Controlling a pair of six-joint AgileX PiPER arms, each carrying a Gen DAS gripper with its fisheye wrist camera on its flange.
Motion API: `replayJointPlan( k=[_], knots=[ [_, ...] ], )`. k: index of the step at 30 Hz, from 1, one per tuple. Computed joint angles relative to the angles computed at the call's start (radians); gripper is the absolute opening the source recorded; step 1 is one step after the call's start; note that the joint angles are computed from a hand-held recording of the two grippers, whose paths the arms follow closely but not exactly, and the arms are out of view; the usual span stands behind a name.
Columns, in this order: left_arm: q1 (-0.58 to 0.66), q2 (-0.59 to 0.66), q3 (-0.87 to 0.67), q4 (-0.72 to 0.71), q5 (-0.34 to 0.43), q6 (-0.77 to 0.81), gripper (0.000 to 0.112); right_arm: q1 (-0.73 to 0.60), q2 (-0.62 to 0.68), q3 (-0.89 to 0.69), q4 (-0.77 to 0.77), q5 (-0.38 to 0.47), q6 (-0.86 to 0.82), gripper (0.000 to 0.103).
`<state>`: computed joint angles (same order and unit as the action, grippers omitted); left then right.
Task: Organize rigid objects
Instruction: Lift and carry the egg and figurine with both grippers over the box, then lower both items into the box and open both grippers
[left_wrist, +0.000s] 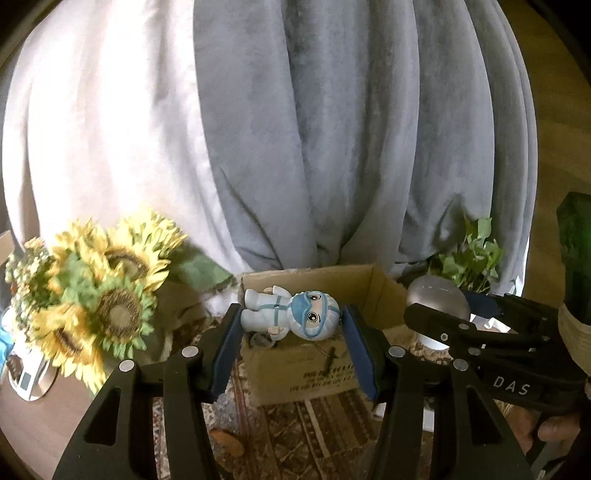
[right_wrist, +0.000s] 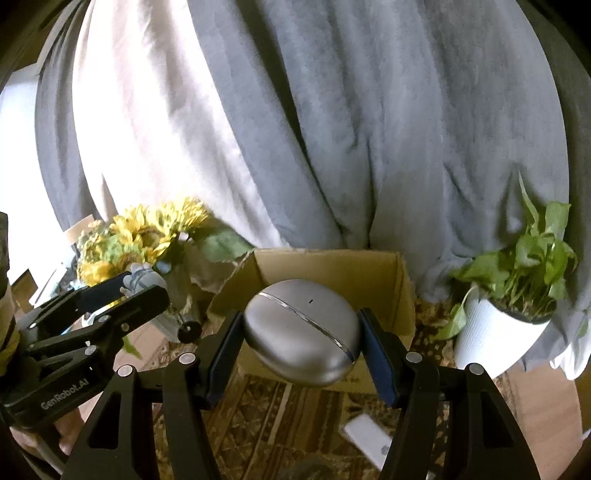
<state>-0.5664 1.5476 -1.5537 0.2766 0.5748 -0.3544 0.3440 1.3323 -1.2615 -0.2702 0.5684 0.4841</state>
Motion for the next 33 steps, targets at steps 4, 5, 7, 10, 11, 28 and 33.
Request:
replayJointPlan(
  k=[4,5,7,10,11,28,33],
  knots=[
    [0.010,0.052,-0.085,-0.042,0.024,0.052,0.054,-0.043,0.037,-0.059,0.085,0.016,-0.083,0.063],
    [0.009,0.063,-0.103,-0.039,0.029,0.053,0.054,-0.053,0.046,-0.073,0.102,0.021,-0.098,0.063],
    [0.011,0.089,-0.147,-0.043,0.043,0.066,0.054,-0.066,0.066,-0.104,0.120,0.035,-0.118,0.063],
    [0.013,0.134,-0.224,-0.050,0.070,0.080,0.054,-0.089,0.096,-0.152,0.158,0.051,-0.163,0.063],
    [0.016,0.145,-0.245,-0.056,0.081,0.087,0.054,-0.097,0.108,-0.172,0.168,0.057,-0.177,0.063],
    [0.072,0.466,-0.773,-0.222,0.382,0.253,0.054,-0.177,0.306,-0.444,0.304,0.226,-0.325,0.063],
    [0.086,0.615,-1.024,-0.248,0.540,0.283,0.054,-0.194,0.367,-0.514,0.307,0.270,-0.346,0.063]
  ],
)
